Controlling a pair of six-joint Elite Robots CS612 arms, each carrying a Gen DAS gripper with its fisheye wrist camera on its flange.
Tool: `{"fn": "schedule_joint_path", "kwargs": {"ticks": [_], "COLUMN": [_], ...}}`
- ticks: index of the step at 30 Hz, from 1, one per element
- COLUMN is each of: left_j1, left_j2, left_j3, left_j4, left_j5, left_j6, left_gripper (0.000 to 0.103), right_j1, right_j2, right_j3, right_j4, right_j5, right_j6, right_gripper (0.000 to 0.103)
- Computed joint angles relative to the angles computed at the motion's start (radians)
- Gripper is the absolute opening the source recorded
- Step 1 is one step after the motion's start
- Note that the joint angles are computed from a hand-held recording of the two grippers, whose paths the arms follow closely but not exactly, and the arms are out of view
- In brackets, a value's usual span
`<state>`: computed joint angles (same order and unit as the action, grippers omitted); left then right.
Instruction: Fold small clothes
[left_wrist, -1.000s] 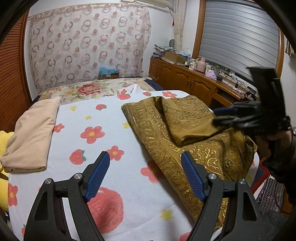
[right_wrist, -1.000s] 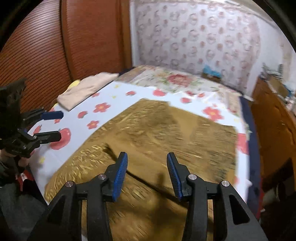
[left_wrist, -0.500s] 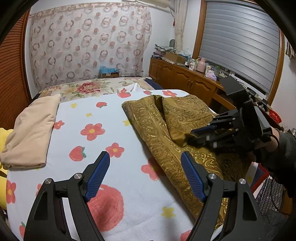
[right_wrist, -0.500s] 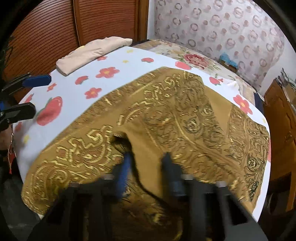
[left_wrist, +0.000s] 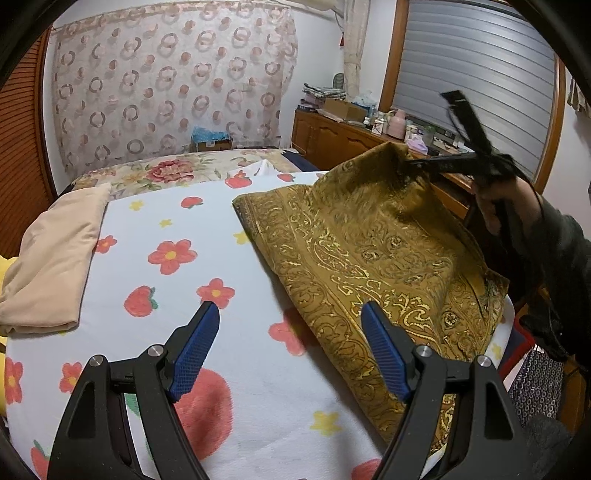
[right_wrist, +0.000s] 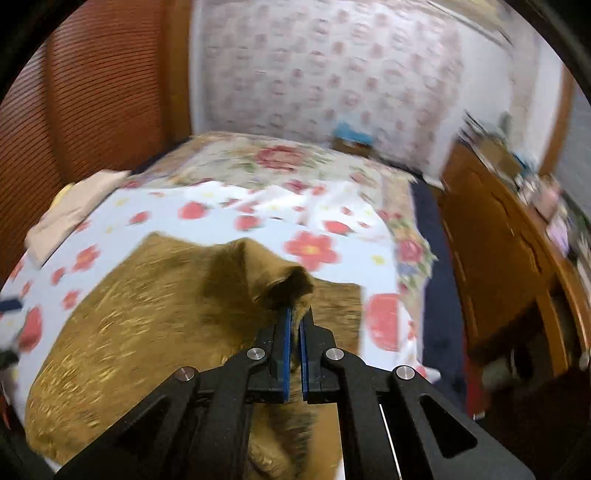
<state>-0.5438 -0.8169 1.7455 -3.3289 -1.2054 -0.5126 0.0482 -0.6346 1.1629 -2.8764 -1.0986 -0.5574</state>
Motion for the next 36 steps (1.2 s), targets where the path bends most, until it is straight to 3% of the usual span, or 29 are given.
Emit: {"fn": "schedule_joint_path", "kwargs": {"ticks": [6, 8, 10, 15, 25, 36], "left_j1": [0.002, 0.002, 0.0, -0.001, -0.006, -0.016], "left_j2": [0.005, 0.007, 0.007, 0.01, 0.015, 0.018], "left_j3": [-0.01, -0.014, -0.015, -0.019, -0.026, -0.032], "left_j4": [0.018, 0.024, 0.028, 0.029, 0.032, 0.031], "left_j5": [-0.015, -0.019, -0.023, -0.03, -0.045, -0.045], "left_j6": [0.0, -0.002, 0.0, 0.008, 0.02, 0.035], "left_gripper": [0.08, 0.08, 0.08, 0.08, 0.08, 0.08], "right_j1": [0.016, 0.025, 0.026, 0.003, -0.061, -0.094], "right_j2": [0.06, 0.07, 0.075, 0.017, -0.119, -0.162], "right_j3": [-0.113, -0.13, -0.138, -0.016, 0.287, 0.378], "right_j4": [0.092, 0.084, 0.077, 0.013, -0.093, -0.055], "right_j5": [-0.071, -0.112, -0.115, -0.032, 0.079, 0.111], "right_j6": [0.038, 0.075, 0.099, 0.106, -0.007, -0.043], "right_gripper": [0.006, 0.025, 0.031, 0.032, 0.032, 0.032]}}
